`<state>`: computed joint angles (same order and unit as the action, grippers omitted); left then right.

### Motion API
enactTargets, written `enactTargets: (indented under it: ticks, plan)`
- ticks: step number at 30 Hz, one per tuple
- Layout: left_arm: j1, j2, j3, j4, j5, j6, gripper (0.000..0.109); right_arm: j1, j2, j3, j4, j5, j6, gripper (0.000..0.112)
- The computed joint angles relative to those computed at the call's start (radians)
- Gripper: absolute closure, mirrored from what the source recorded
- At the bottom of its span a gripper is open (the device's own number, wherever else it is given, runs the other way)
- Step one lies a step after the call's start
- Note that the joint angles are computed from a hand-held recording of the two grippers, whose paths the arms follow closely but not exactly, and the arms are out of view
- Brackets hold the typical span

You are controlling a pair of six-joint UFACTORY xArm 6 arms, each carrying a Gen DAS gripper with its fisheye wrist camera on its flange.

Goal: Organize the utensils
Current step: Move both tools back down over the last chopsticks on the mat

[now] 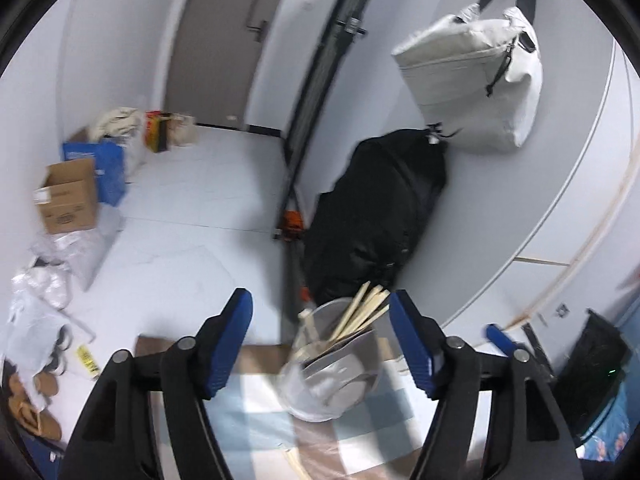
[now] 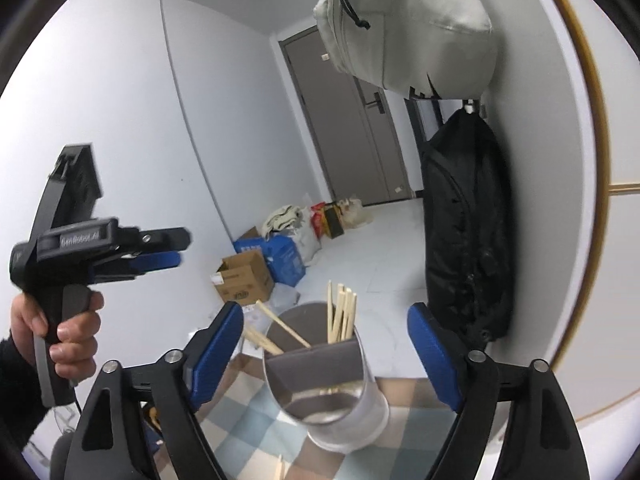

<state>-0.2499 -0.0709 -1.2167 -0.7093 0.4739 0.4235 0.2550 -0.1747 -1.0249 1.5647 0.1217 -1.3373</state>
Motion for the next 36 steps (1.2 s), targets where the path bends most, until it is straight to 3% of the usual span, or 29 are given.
enactTargets:
  ticks: [5, 11, 13, 17, 22, 28, 32, 35, 36]
  plan:
    - [-0.019, -0.075, 0.171, 0.277, -0.146, -0.214, 0.039, 0.043, -0.054, 0.068, -0.062, -0.029, 0.032, 0.020]
    - [-0.027, -0.113, 0.311, 0.376, -0.264, -0.358, 0.037, 0.101, -0.099, 0.147, -0.201, -0.052, 0.142, 0.018]
    - [-0.020, -0.131, 0.340, 0.372, -0.275, -0.367, 0.031, 0.121, -0.111, 0.174, -0.256, -0.061, 0.189, 0.018]
    - [-0.011, -0.159, 0.421, 0.427, -0.321, -0.442, 0.030, 0.148, -0.114, 0.216, -0.334, -0.072, 0.269, 0.015]
    - [-0.005, -0.174, 0.480, 0.422, -0.347, -0.445, 0.028, 0.163, -0.081, 0.264, -0.530, -0.064, 0.458, 0.015]
    - [0.009, -0.175, 0.531, 0.378, -0.380, -0.409, 0.024, 0.153, 0.002, 0.302, -0.882, -0.051, 0.792, 0.015]
    - [0.031, -0.172, 0.561, 0.446, -0.401, -0.490, 0.024, 0.130, 0.078, 0.277, -1.076, -0.001, 0.965, 0.016]
    - [0.031, -0.165, 0.559, 0.409, -0.385, -0.465, 0.024, 0.112, 0.132, 0.253, -1.274, 0.024, 1.121, 0.024]
    - [0.030, -0.162, 0.560, 0.391, -0.383, -0.449, 0.024, 0.108, 0.150, 0.240, -1.343, 0.040, 1.165, 0.032]
